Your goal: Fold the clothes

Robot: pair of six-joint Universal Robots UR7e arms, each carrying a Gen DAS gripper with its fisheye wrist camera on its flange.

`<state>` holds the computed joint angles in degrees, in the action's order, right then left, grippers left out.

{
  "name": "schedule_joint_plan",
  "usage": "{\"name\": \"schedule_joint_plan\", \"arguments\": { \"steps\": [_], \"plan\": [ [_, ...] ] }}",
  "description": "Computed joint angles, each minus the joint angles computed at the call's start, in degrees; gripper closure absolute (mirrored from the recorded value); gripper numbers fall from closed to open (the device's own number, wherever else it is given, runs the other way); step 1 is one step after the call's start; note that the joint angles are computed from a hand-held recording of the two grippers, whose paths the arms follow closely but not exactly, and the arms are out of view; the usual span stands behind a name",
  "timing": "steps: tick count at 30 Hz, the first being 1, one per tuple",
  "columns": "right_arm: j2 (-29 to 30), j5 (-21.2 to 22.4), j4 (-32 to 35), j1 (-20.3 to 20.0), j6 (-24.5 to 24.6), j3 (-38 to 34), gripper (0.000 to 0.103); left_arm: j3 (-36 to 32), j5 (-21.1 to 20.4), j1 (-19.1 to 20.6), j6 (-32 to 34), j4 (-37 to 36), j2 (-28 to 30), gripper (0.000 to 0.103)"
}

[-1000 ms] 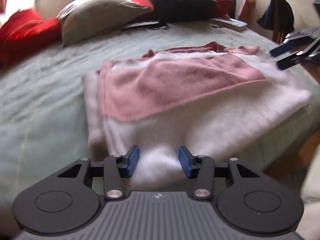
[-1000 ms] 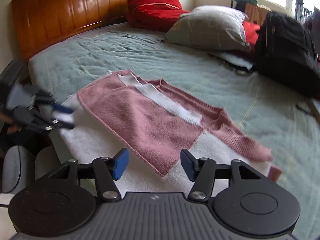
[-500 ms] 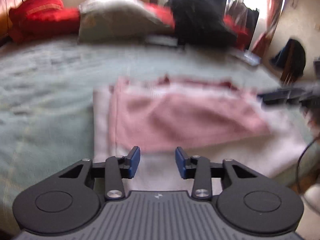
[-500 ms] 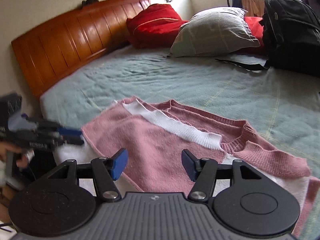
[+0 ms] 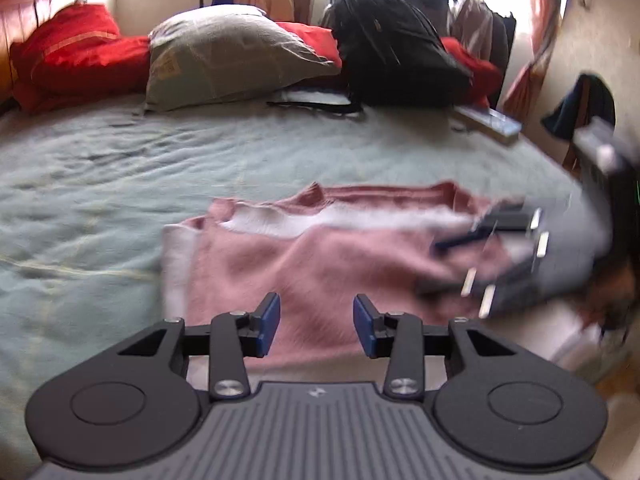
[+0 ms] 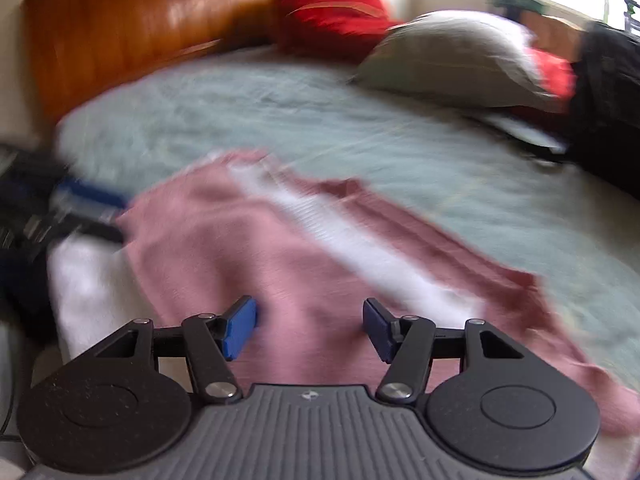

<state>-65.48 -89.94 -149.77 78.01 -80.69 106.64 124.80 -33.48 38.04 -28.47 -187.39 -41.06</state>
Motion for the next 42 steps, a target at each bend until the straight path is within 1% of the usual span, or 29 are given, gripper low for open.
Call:
{"name": "schedule_joint_plan", "arguments": {
  "steps": [1, 2, 3, 4, 6, 7, 9, 11, 13, 15, 17, 21, 26, 28, 32, 34, 35, 36, 38, 42],
  "plan": [
    [-0.2, 0.1, -3.3, -0.2, -2.9, 2.0, 0.035, -1.0, -0.5, 0.8, 0.1, -0.7, 0.7, 0.058],
    [-0.4, 0.3, -6.4, -0.4, -5.6, 3.8, 0.035, -1.5, -0.9, 1.9, -2.2, 1.0, 1.1, 0.058],
    [-0.9, 0.7, -7.1, -0.5, -7.0, 4.5, 0.035, -2.1, -1.3, 2.8, -5.2, 3.8, 1.1, 0.058],
    [-1.4, 0.9, -5.5, -0.6, -7.0, 4.0, 0.035, -2.5, -1.8, 3.9, -6.7, 4.3, 1.7, 0.057],
    [-2.0, 1.3, 0.5, -0.9, -4.4, 1.3, 0.034, -1.0, -2.8, 3.8, -5.8, -1.0, 1.8, 0.054],
    [-2.2, 1.8, 3.2, -1.2, -3.0, -0.1, 0.034, -0.6, -3.2, 3.9, -6.3, -2.0, 1.3, 0.054],
    [-2.2, 2.9, 8.4, -1.7, -0.2, -2.8, 0.032, 0.1, -3.6, 4.0, -8.2, -2.1, 0.0, 0.054],
    [-2.1, 3.8, 13.0, -2.0, 2.3, -5.2, 0.031, 0.1, -2.2, 3.8, -8.5, -1.7, -1.0, 0.054],
    [-1.9, 4.7, 14.1, -1.9, 3.1, -6.1, 0.031, -0.5, -0.2, 4.0, -6.4, -1.9, -1.5, 0.055],
    [-1.7, 5.5, 14.9, -1.8, 3.9, -6.8, 0.031, -2.0, 0.9, 5.0, -5.2, 0.7, -2.1, 0.057],
    [-1.4, 6.1, 14.3, -1.5, 4.1, -6.9, 0.031, -3.9, 1.7, 6.5, -2.5, 1.8, -1.8, 0.058],
    [-1.0, 6.9, 14.6, -1.3, 4.4, -7.5, 0.031, -6.7, 1.3, 9.3, 2.3, 2.8, -1.2, 0.062],
    [-0.7, 6.8, 14.0, -1.4, 5.0, -8.0, 0.030, -9.7, -1.5, 12.1, 6.9, 4.4, -1.3, 0.064],
    [-0.6, 6.6, 13.6, -1.4, 5.3, -8.1, 0.030, -10.9, -3.7, 13.1, 8.8, 4.3, -1.2, 0.065],
    [-0.7, 6.4, 13.1, -1.7, 5.5, -8.0, 0.030, -12.7, -6.0, 14.4, 12.3, 5.6, -0.6, 0.070],
    [-0.9, 6.4, 13.0, -1.7, 5.4, -7.8, 0.030, -12.6, -6.3, 14.7, 12.2, 4.9, -0.4, 0.085],
    [-1.1, 6.5, 12.9, -1.8, 5.3, -7.7, 0.030, -12.6, -6.4, 14.8, 12.2, 4.4, -0.3, 0.090],
    [-1.3, 6.6, 12.8, -1.8, 5.2, -7.6, 0.030, -12.1, -5.8, 14.1, 13.9, 2.8, -0.1, 0.099],
    [-1.6, 6.7, 12.7, -1.9, 5.1, -7.3, 0.029, -11.1, -4.0, 12.1, 18.2, -0.5, 0.5, 0.099],
    [-2.2, 7.6, 13.0, -2.3, 5.3, -7.9, 0.028, -8.5, -2.1, 7.2, 21.5, -4.5, 0.0, 0.099]
  ]
}}
